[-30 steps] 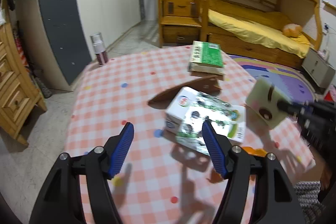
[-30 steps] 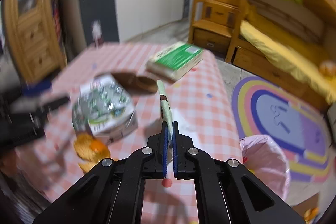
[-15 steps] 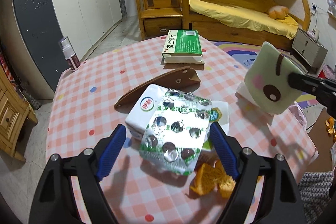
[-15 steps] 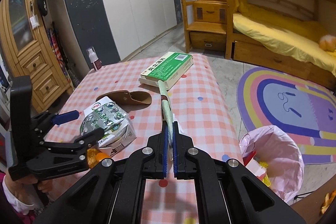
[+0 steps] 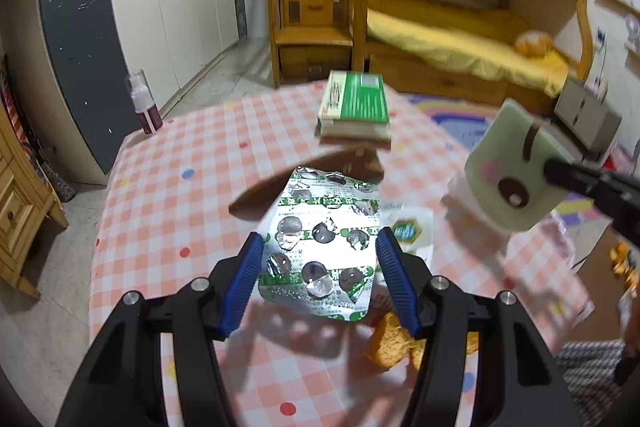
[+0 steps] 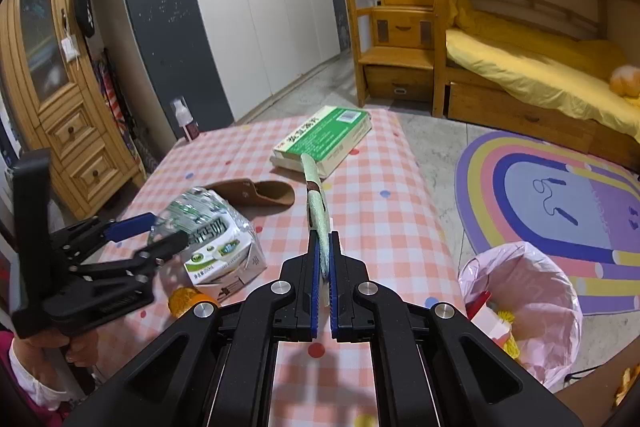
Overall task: Collect trash
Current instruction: 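Grasp the thin green strip with the right gripper while the left gripper grasps the silver blister pack, then carry the green strip and blister pack over the pink bin and open both grippers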
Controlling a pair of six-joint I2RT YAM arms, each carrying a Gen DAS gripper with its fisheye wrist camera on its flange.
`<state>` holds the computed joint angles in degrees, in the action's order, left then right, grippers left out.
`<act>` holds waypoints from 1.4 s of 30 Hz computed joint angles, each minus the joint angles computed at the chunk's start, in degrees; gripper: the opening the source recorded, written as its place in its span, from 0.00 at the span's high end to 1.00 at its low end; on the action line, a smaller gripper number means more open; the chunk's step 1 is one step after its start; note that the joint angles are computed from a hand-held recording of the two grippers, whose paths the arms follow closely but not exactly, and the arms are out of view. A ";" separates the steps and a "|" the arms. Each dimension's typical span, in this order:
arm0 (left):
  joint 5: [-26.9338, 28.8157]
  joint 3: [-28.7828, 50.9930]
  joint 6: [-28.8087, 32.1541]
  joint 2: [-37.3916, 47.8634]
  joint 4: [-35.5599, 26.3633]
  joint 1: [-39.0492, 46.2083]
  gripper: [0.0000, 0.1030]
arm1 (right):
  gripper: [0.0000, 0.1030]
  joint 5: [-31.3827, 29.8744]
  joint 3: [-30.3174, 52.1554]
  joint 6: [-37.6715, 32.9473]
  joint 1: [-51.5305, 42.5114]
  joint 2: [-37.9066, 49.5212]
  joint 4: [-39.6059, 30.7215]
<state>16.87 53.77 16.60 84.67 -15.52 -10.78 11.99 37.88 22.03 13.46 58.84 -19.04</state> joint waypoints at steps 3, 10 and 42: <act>2.17 -0.91 -0.65 -2.21 0.84 0.93 0.44 | 0.97 -0.02 -0.34 0.18 -0.10 -1.20 0.12; 2.06 -2.55 -2.30 -5.09 1.64 -2.50 0.44 | 0.97 -0.84 -1.35 -0.93 -1.91 -5.07 -0.74; -9.40 14.90 -13.33 19.24 6.16 -42.88 0.43 | 0.92 -26.90 -9.71 -15.65 -65.35 -12.62 -8.32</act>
